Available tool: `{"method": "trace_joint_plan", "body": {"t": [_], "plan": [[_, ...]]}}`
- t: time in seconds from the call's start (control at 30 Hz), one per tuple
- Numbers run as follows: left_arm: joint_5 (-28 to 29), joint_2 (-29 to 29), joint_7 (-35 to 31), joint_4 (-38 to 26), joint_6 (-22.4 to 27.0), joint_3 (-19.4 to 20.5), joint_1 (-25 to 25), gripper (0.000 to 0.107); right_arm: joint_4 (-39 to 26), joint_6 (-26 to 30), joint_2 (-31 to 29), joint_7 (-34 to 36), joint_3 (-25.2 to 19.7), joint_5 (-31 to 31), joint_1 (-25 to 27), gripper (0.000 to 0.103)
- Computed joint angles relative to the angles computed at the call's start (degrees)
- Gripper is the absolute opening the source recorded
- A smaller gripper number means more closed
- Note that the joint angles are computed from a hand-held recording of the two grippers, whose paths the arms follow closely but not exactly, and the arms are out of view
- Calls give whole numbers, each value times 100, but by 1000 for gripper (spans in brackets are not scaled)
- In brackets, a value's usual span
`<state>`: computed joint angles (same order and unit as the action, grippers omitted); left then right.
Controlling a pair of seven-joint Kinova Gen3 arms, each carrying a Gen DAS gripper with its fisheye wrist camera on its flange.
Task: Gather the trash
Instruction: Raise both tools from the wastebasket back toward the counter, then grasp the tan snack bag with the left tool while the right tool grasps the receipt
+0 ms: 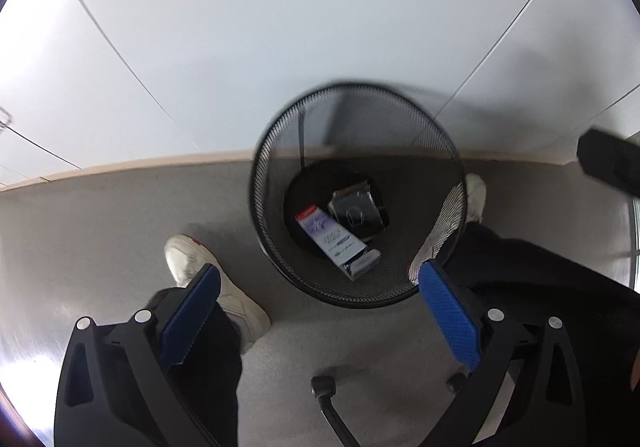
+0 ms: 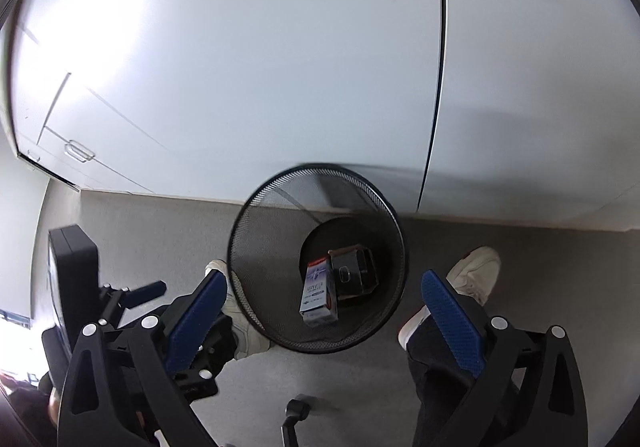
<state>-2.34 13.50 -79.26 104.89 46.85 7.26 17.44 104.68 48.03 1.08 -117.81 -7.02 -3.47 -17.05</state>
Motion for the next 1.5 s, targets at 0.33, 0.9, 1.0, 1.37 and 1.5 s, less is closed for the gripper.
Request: {"method": "trace_joint_plan", "body": {"t": [0.33,0.9,1.0,1.37,1.5], "plan": [[-619,-1745,534,-289,727,227,24,99,-419,728,-1311,-1044,-439,758,-1,99],[-993,-2543,820,-2292,1828,975,-434,99,-2647,1913,-2098,-148,-804,1041,379,99],[-1220,-2374,838,-2702,1902,1075,-444,99,-3095,1965,-1903,381,-390,750,339,99],[-1803,-884,783,-4815,2090,765,144,99,-4296,1843,-626,2194,817,-758,689,99],[-1866,-216,574,-5636,2261,535,397,99,-4641,1819,-132,2632,864,-1211,1003,99]]}}
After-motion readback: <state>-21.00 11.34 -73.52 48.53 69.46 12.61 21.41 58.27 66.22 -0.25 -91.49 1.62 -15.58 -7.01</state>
